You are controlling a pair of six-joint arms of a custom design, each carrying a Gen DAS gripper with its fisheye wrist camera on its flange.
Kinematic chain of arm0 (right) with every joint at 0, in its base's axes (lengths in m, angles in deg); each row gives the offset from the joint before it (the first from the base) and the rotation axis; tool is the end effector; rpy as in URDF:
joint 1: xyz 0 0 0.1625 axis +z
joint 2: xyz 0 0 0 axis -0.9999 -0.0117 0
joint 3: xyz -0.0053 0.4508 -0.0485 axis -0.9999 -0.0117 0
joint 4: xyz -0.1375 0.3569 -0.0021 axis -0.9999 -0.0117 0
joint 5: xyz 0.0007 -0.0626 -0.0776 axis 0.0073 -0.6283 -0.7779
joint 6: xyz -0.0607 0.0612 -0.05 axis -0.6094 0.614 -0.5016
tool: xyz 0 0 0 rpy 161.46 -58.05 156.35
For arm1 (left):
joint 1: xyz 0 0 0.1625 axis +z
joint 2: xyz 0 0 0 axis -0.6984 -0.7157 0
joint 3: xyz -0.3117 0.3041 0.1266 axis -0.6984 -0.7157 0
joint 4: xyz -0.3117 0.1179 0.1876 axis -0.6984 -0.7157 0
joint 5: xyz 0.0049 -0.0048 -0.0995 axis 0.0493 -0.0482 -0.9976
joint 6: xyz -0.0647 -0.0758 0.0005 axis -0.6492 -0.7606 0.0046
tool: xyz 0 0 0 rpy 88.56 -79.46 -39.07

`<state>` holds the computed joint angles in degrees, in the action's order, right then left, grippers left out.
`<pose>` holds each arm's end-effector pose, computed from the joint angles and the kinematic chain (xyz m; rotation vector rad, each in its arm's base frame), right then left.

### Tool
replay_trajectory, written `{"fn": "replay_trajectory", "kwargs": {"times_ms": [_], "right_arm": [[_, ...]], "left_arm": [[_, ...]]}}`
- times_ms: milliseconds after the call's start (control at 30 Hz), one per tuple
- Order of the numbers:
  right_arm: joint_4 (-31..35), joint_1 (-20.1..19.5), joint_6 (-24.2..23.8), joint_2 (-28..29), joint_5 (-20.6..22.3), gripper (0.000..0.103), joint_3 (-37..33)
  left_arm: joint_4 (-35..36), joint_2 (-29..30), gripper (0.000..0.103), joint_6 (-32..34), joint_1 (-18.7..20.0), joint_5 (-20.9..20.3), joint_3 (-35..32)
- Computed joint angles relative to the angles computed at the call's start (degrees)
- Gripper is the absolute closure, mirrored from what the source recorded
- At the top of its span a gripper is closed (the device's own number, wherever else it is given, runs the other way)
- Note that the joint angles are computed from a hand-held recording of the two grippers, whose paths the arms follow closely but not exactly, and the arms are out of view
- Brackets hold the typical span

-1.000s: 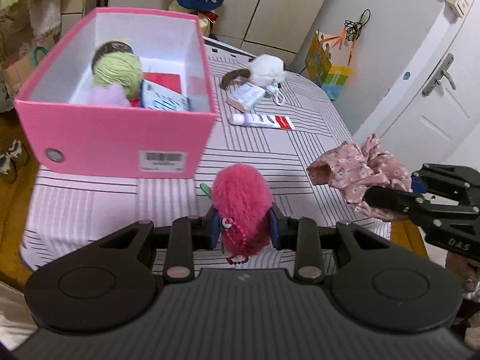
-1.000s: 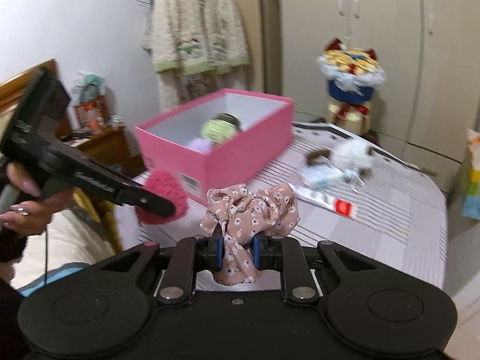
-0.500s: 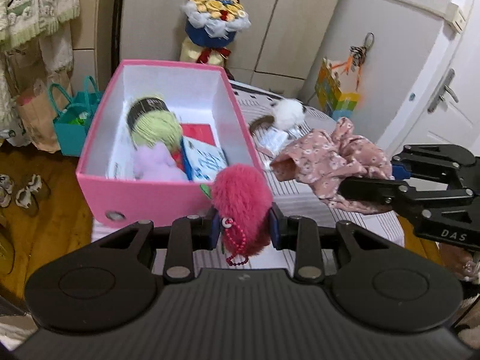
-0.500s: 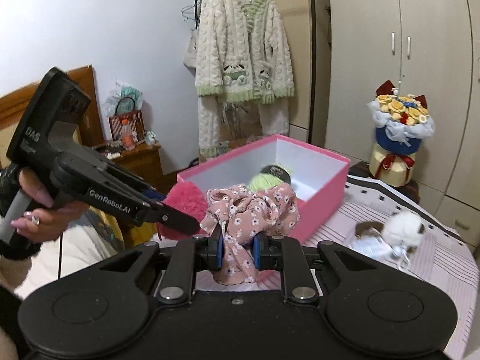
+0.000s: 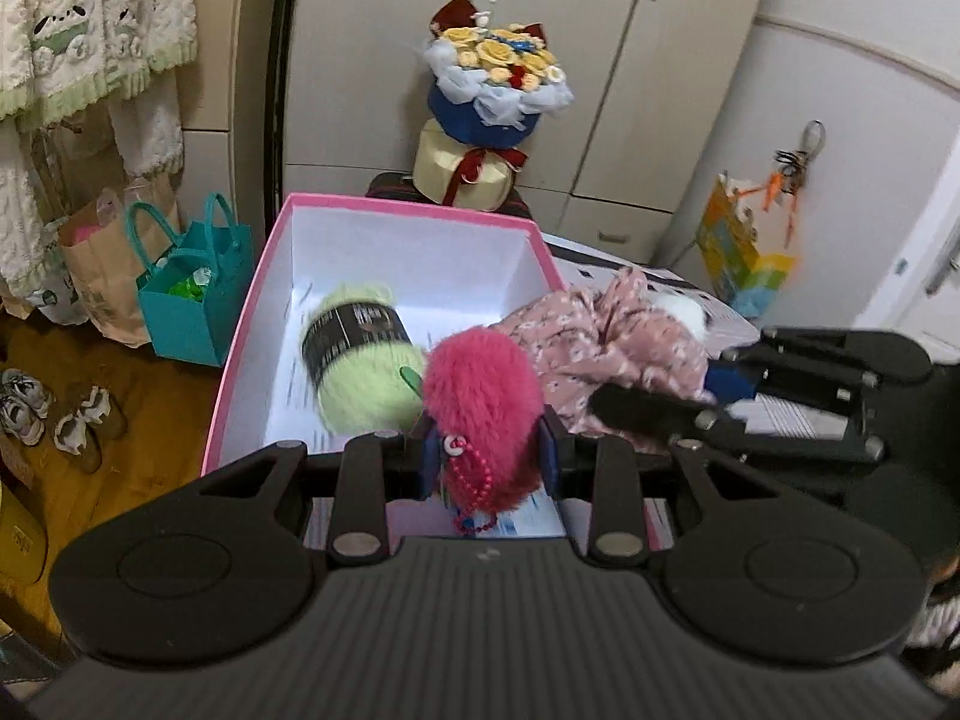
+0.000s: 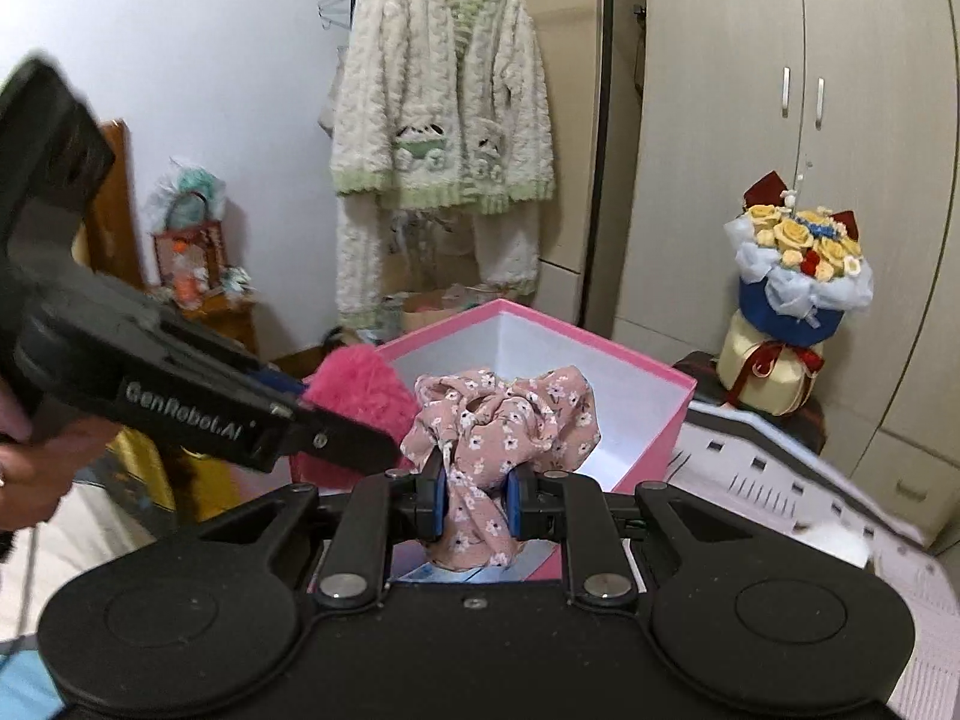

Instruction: Organize soft objects

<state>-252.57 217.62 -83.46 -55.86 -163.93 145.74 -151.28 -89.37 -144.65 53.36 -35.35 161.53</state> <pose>0.3409 -0.2741 0.1280 1.4009 -2.3092 0.8497 -0.1946 -0.2443 0.2797 0.4066 2.4451 -1.0523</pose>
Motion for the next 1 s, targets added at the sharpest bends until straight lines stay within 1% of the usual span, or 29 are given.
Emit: {"fn": "replay_trajectory", "kwargs": {"times_ms": [67, 133, 233, 267, 333, 400, 467, 500, 533, 567, 600, 633, 667, 733, 800, 833, 900, 1000], "right_arm": [[1.17, -0.93, -0.94, 0.94, -0.77, 0.081, -1.73], [3.07, -1.86, -2.46, 1.73, -1.55, 0.081, -3.60], [6.20, -3.28, -4.64, 2.74, -2.25, 0.079, -6.25], [6.88, -3.48, -4.87, 3.23, -2.71, 0.079, -7.05], [8.41, -4.38, -5.85, 4.03, -3.13, 0.079, -8.54], [9.37, -5.07, -6.05, 4.68, -3.12, 0.078, -9.58], [10.42, -5.41, -6.53, 5.09, -2.77, 0.074, -10.24], [9.89, -5.37, -7.29, 5.57, -3.03, 0.073, -10.35], [9.56, -5.32, -7.99, 5.95, -3.15, 0.067, -10.48], [9.48, -5.39, -8.30, 5.99, -2.89, 0.057, -10.48], [9.35, -5.57, -7.89, 5.67, -2.27, 0.051, -10.11], [8.67, -5.85, -7.34, 5.22, -1.47, 0.043, -9.48], [7.79, -6.08, -7.07, 4.79, -0.73, 0.042, -8.84], [6.12, -6.46, -6.99, 3.63, 1.35, 0.042, -7.18], [4.65, -6.67, -6.23, 1.97, 3.47, 0.042, -5.12], [4.14, -6.66, -5.40, 1.09, 4.02, 0.041, -4.17], [3.39, -6.66, -3.40, -0.72, 5.06, 0.041, -2.39], [2.14, -5.91, -0.53, -3.93, 5.34, 0.040, 1.09]], "left_arm": [[-10.23, 3.31, 0.072, 6.96, 4.82, 0.67, 0.54], [-20.10, 6.99, 0.072, 13.80, 9.40, -0.05, 0.67], [-30.75, 11.68, 0.072, 20.24, 15.01, -1.97, 0.27], [-34.18, 13.36, 0.072, 22.06, 17.50, -3.13, -0.22], [-38.30, 15.67, 0.072, 24.50, 20.81, -4.85, -1.00], [-40.04, 17.25, 0.072, 25.13, 22.73, -5.45, -1.53], [-41.38, 18.62, 0.071, 25.27, 24.08, -5.33, -1.85], [-41.44, 19.12, 0.070, 24.91, 24.41, -4.92, -1.99], [-40.79, 19.43, 0.069, 24.74, 24.60, -4.47, -2.26], [-38.95, 19.37, 0.067, 23.69, 24.31, -3.69, -2.48], [-36.58, 19.16, 0.061, 22.82, 24.02, -3.08, -2.89], [-34.17, 18.63, 0.057, 22.29, 23.45, -2.55, -3.18], [-32.58, 17.81, 0.055, 21.65, 22.50, -1.84, -2.93], [-31.41, 15.79, 0.046, 21.30, 20.47, -0.64, -1.98], [-29.33, 13.30, 0.043, 20.12, 18.34, 0.47, -1.24], [-27.07, 11.81, 0.043, 18.86, 17.03, 1.14, -1.03], [-21.70, 8.78, 0.043, 16.29, 14.23, 2.39, -0.72], [-7.63, 3.14, 0.043, 8.55, 8.59, 3.63, -1.08]]}}
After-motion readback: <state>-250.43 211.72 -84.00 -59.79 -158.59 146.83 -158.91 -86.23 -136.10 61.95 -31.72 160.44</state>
